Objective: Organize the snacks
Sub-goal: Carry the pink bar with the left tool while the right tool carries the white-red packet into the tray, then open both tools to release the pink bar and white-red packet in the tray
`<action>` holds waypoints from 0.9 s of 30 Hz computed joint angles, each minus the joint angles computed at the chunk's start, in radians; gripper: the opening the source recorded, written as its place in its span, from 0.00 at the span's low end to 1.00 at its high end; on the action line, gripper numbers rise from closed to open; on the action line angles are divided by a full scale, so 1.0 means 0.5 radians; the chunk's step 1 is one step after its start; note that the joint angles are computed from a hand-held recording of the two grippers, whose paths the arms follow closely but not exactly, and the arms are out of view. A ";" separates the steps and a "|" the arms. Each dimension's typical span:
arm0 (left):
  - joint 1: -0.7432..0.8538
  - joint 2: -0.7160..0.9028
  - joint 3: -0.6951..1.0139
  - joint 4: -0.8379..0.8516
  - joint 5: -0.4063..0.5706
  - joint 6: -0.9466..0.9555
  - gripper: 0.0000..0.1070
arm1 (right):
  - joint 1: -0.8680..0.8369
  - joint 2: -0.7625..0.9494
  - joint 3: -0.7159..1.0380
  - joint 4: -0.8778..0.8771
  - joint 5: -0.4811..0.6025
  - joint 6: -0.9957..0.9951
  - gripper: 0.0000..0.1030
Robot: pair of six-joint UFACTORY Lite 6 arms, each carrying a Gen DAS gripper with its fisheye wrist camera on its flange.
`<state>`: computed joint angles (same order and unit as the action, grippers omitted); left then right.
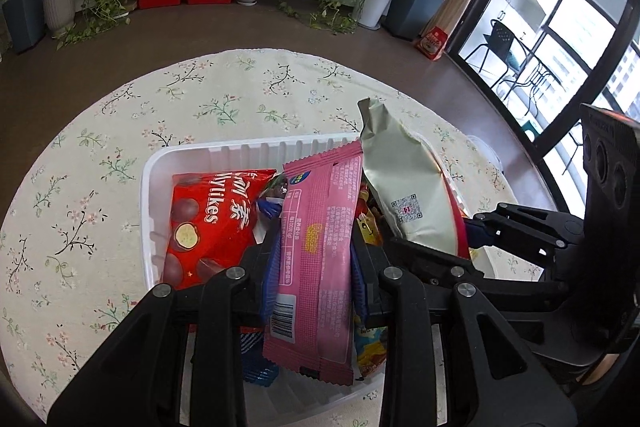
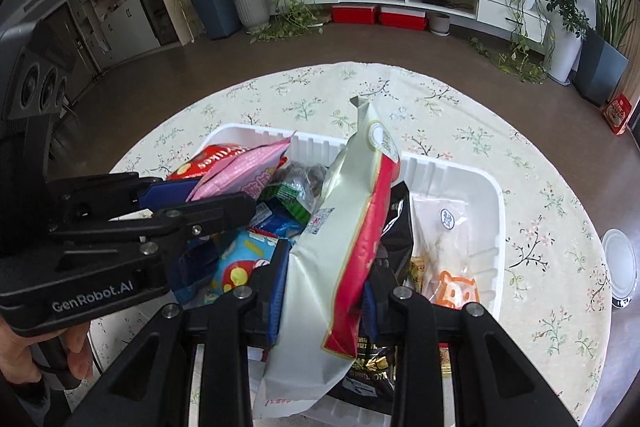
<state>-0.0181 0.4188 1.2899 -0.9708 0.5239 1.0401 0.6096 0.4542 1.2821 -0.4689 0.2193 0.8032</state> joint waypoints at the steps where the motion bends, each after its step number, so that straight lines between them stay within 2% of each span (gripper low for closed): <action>1: -0.004 0.007 0.000 -0.010 -0.009 0.009 0.26 | 0.005 0.008 -0.001 -0.031 0.002 0.036 0.33; 11: -0.010 0.027 -0.020 -0.055 -0.074 0.078 0.29 | 0.012 0.045 0.013 -0.153 0.024 0.154 0.34; 13: -0.020 -0.016 -0.057 -0.032 -0.082 0.048 0.38 | 0.017 0.044 0.013 -0.178 0.028 0.186 0.35; 14: -0.019 -0.036 -0.081 -0.048 -0.094 0.064 0.48 | 0.021 0.035 0.012 -0.177 0.037 0.191 0.37; 23: 0.004 -0.118 -0.178 -0.148 -0.130 0.192 0.59 | 0.024 -0.027 -0.047 -0.274 0.036 0.299 0.42; 27: 0.028 -0.246 -0.311 -0.268 -0.142 0.312 0.66 | 0.050 -0.137 -0.144 -0.513 0.057 0.540 0.46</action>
